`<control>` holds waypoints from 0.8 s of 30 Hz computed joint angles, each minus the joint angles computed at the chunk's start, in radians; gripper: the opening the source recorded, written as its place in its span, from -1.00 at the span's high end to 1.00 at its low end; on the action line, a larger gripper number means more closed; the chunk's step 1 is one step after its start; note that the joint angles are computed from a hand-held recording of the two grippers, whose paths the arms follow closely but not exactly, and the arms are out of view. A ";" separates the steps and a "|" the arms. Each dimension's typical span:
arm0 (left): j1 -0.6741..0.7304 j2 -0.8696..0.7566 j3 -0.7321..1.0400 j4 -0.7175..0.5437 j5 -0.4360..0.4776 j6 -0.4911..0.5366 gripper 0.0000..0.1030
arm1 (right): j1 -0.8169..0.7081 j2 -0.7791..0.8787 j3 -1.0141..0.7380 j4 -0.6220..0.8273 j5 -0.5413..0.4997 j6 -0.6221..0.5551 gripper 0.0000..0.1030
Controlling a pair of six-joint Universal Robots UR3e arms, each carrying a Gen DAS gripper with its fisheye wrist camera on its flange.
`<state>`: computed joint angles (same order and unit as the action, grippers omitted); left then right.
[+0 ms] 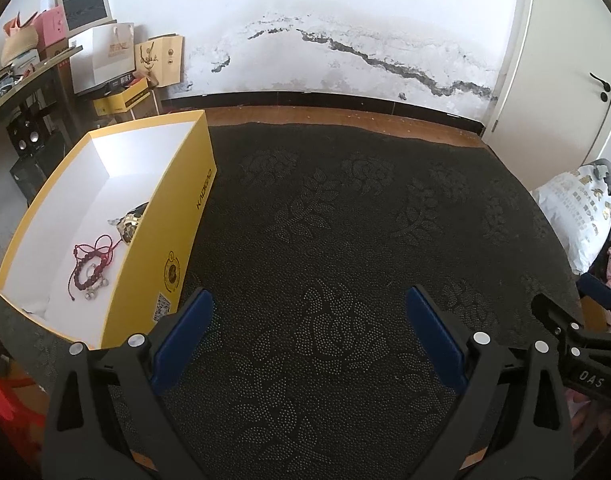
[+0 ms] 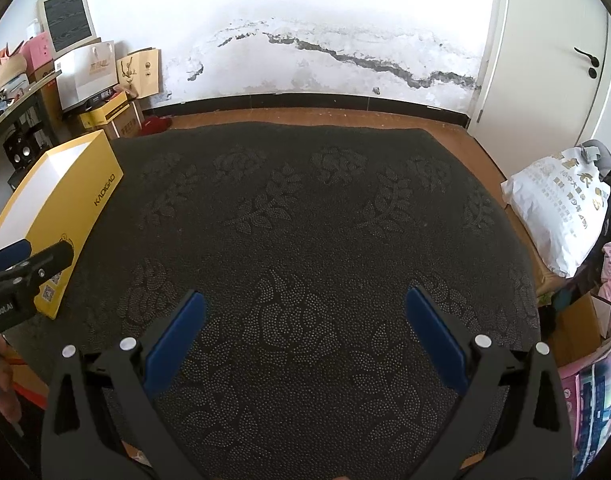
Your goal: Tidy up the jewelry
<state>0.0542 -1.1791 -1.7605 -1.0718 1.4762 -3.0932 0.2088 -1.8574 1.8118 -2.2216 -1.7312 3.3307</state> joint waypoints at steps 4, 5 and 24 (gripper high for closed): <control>0.000 0.001 0.000 -0.001 0.000 0.001 -0.83 | -0.001 -0.001 0.002 -0.001 -0.001 0.002 -0.88; 0.000 0.001 0.000 -0.001 0.000 0.001 -0.83 | 0.001 -0.001 0.002 -0.001 -0.002 0.003 -0.88; 0.002 0.001 0.006 -0.004 -0.001 0.002 -0.83 | 0.010 0.009 0.001 -0.010 -0.011 0.001 -0.88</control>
<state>0.0564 -1.1777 -1.7546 -1.0760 1.4751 -3.0909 0.2186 -1.8489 1.8124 -2.2319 -1.7422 3.3314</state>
